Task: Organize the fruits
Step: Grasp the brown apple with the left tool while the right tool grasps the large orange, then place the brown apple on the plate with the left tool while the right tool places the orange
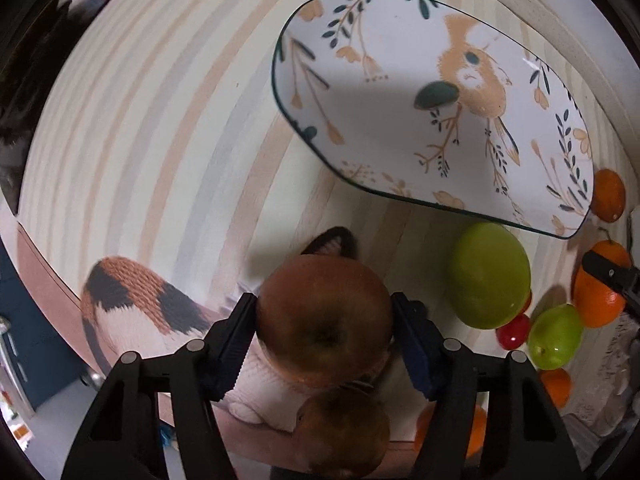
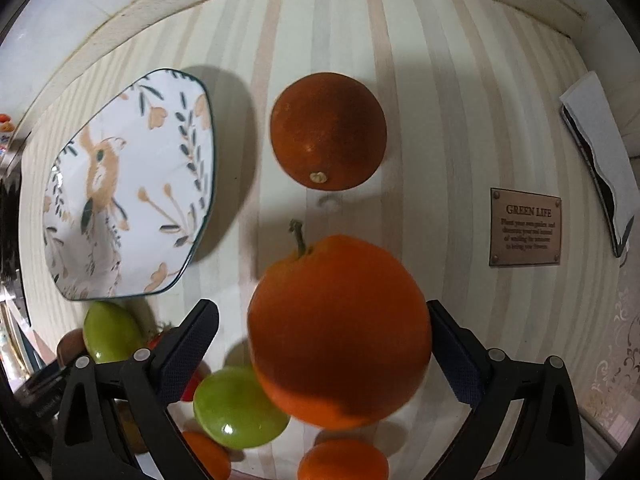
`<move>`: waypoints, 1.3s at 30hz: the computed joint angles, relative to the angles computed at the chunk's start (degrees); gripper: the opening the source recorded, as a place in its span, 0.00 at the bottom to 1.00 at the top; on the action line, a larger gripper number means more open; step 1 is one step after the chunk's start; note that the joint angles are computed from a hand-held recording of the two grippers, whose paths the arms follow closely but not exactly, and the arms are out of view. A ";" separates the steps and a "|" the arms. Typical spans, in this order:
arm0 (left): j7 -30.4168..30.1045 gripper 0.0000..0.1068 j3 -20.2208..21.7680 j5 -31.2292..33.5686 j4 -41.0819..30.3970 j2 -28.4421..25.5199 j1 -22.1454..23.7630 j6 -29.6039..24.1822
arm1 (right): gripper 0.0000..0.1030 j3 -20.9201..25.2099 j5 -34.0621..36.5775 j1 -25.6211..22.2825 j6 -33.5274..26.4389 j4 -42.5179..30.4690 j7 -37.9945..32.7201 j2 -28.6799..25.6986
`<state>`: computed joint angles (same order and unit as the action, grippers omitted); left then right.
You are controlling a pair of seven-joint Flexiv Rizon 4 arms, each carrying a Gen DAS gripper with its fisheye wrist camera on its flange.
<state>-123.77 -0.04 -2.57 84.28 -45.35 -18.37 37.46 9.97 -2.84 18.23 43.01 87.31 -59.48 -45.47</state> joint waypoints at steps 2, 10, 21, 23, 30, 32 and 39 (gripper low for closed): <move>-0.09 0.60 0.53 1.37 -0.17 -0.26 -0.79 0.86 | 0.87 -0.64 -0.88 0.75 -1.22 -0.49 0.73 -0.44; -1.25 0.60 0.83 2.49 1.20 0.10 -1.93 3.85 | 0.79 -0.27 -0.85 0.16 -0.87 1.15 -0.08 0.46; 0.73 0.60 -0.70 1.74 5.58 8.99 -0.59 9.43 | 0.78 3.26 2.87 0.32 1.31 1.24 -3.00 5.21; 2.62 0.60 -1.69 -0.02 3.68 8.38 0.65 9.70 | 0.78 3.60 3.28 0.97 1.14 -1.73 -4.07 4.15; 8.91 0.60 -5.11 -9.16 -10.21 -2.37 6.17 4.02 | 0.78 2.75 1.72 4.80 -4.24 -17.01 -7.14 -5.18; 10.28 0.60 -5.80 -11.60 -13.89 -5.60 7.35 1.68 | 0.78 2.48 1.50 5.55 -6.72 -21.60 -8.18 -8.29; 10.15 0.60 -5.16 -13.88 -23.71 -13.03 7.79 -5.05 | 0.78 1.20 1.72 7.56 -13.55 -35.12 -10.01 -17.47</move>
